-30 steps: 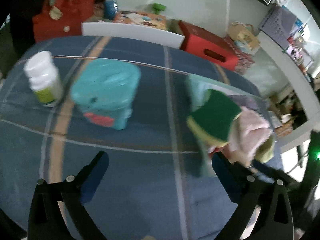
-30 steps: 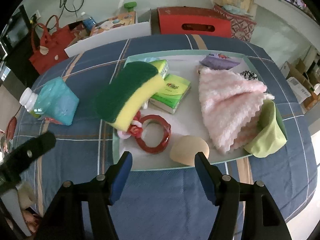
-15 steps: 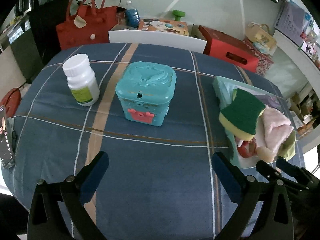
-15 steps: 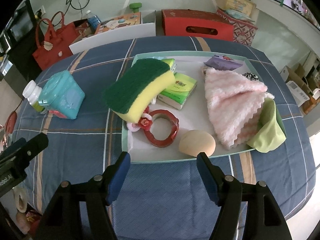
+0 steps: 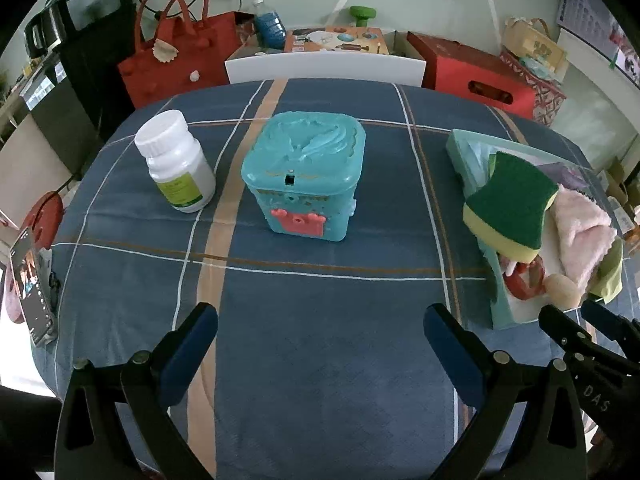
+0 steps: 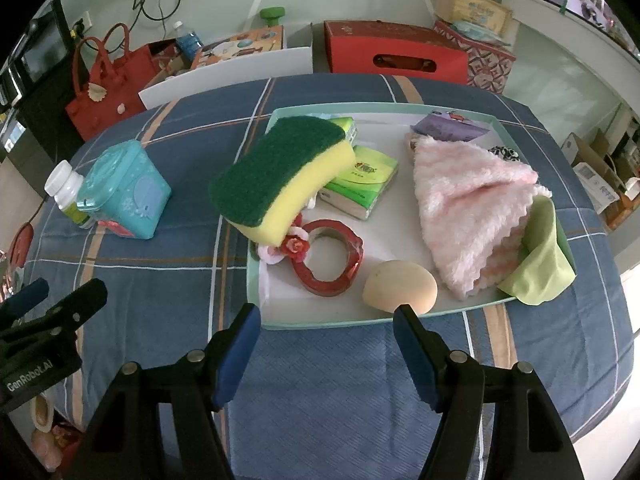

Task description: Organize soft objects

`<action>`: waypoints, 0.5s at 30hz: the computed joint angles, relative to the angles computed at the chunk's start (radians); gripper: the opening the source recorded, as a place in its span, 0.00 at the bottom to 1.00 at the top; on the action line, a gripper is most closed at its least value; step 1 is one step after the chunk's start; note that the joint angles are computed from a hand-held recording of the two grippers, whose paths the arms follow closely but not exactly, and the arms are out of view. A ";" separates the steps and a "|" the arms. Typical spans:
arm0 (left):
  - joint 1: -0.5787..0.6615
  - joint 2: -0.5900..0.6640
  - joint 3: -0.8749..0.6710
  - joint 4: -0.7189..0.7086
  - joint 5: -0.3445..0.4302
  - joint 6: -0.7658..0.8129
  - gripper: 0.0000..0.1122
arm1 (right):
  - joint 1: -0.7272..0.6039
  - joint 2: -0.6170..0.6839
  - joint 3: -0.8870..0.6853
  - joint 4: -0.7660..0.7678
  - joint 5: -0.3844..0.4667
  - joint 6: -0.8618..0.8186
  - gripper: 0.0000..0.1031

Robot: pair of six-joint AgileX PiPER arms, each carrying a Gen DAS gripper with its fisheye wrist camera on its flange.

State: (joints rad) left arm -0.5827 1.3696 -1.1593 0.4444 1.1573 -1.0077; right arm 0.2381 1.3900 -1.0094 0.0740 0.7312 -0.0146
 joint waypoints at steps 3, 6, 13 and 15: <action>0.004 0.005 -0.004 -0.008 0.003 0.009 0.91 | 0.001 0.001 0.002 0.000 -0.005 0.003 0.70; 0.008 0.010 -0.006 -0.014 0.002 0.016 0.91 | 0.002 0.002 0.005 0.001 -0.014 0.003 0.70; 0.012 0.027 -0.013 -0.025 0.011 0.030 0.91 | 0.006 0.007 0.011 0.002 -0.026 -0.001 0.70; 0.010 0.027 -0.014 -0.020 0.013 0.027 0.91 | 0.009 0.008 0.011 -0.002 -0.027 0.003 0.70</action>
State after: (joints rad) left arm -0.5728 1.3961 -1.1730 0.4248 1.1700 -0.9805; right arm 0.2473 1.3978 -0.9982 0.0723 0.7038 -0.0118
